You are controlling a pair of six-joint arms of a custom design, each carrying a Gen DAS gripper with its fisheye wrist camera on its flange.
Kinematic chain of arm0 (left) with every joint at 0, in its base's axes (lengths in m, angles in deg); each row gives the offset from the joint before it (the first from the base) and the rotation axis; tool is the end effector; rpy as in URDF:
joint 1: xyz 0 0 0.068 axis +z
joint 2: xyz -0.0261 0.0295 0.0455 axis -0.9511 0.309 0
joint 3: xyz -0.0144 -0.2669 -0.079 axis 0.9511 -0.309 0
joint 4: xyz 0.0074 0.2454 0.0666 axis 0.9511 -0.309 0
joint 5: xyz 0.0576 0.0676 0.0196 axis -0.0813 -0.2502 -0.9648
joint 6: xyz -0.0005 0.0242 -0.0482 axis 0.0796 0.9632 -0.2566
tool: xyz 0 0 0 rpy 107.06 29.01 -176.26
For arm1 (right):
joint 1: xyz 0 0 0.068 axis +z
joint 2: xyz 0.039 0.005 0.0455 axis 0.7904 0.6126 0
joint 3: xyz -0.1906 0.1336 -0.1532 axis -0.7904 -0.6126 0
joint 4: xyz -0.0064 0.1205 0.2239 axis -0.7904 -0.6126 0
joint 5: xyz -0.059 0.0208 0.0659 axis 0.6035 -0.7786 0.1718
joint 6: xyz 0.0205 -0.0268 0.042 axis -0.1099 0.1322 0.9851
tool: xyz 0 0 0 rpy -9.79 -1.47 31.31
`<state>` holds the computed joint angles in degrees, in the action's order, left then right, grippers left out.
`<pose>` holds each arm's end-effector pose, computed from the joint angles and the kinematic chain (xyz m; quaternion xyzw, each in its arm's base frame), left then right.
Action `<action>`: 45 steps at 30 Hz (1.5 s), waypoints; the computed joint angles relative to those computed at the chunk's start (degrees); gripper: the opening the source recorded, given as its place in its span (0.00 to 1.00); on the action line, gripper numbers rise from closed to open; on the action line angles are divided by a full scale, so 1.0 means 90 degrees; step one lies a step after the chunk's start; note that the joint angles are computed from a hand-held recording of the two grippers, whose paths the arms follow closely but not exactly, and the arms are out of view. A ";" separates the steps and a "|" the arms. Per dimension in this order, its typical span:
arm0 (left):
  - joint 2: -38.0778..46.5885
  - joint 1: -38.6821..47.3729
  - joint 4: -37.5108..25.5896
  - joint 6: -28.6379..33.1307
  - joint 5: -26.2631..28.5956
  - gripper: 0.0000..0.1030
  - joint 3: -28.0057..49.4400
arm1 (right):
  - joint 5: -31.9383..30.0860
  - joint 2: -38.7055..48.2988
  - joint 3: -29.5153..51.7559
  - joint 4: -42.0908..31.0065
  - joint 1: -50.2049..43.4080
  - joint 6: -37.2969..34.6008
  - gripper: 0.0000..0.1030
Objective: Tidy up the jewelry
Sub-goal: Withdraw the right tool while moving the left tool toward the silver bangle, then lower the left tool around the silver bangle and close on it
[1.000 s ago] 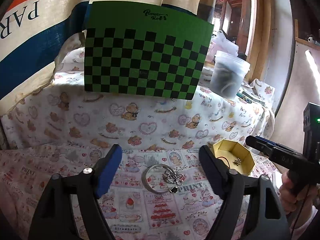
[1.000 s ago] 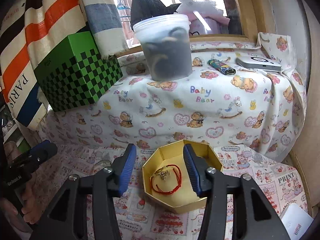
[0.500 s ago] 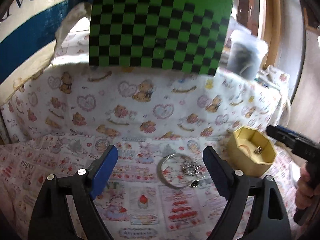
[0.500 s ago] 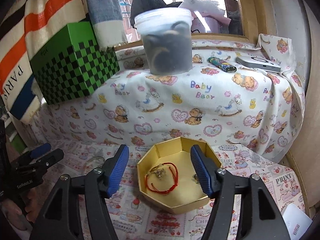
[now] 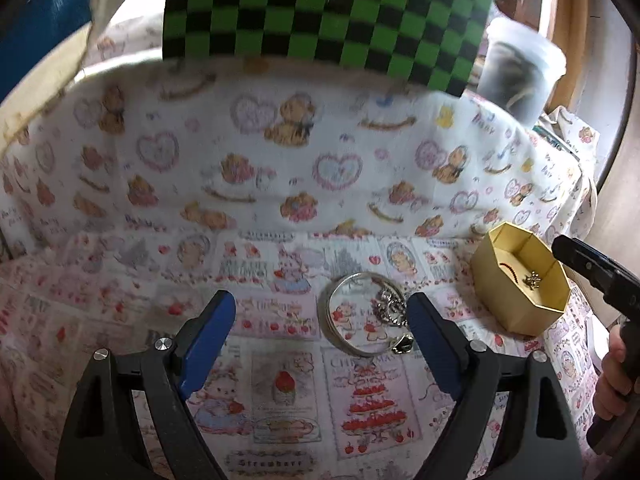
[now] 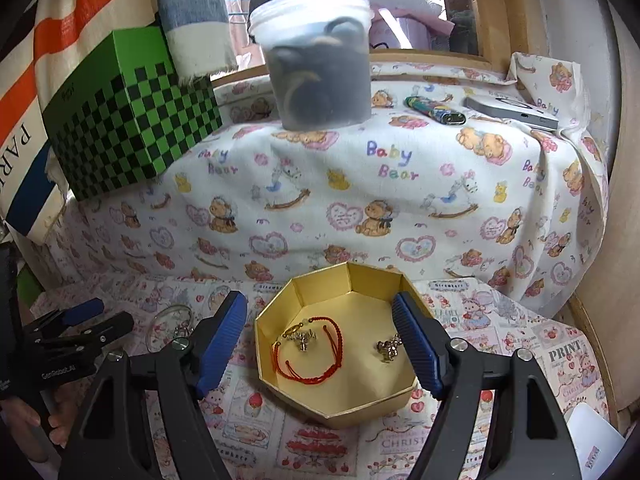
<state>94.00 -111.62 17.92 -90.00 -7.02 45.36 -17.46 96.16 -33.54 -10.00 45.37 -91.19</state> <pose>0.1924 -0.1434 0.1665 -0.0164 0.9154 -0.0919 0.3916 0.2098 -0.0147 0.2152 -0.0706 0.8949 0.0802 0.4332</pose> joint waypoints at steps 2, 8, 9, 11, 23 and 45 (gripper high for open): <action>0.0185 0.0120 -0.0177 -0.0064 0.0128 0.84 0.0150 | 0.0097 -0.0032 -0.0032 0.0025 0.0089 -0.0017 0.75; 0.0849 0.0328 -0.0618 0.0034 0.0061 0.73 0.0628 | -0.0003 -0.0145 -0.0009 -0.0084 0.0092 0.0011 0.75; 0.0950 0.0321 -0.0696 0.0101 -0.0047 0.73 0.0704 | -0.0027 -0.0149 -0.0003 -0.0103 0.0088 0.0022 0.75; 0.1100 0.0245 -0.0860 0.0101 -0.0185 0.73 0.0853 | 0.0003 -0.0152 -0.0010 -0.0105 0.0110 0.0021 0.75; 0.0974 -0.0039 -0.1825 -0.0338 -0.0738 0.16 0.1121 | 0.0039 -0.0156 0.0011 -0.0138 0.0142 -0.0021 0.75; -0.0396 -0.0287 -0.1298 0.0243 0.0173 0.45 0.0516 | -0.0041 -0.0263 0.0083 -0.0336 0.0112 0.0053 0.75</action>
<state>90.43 -114.20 6.24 -87.81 -5.46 50.00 -17.82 93.80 -32.79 -13.03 46.38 -90.71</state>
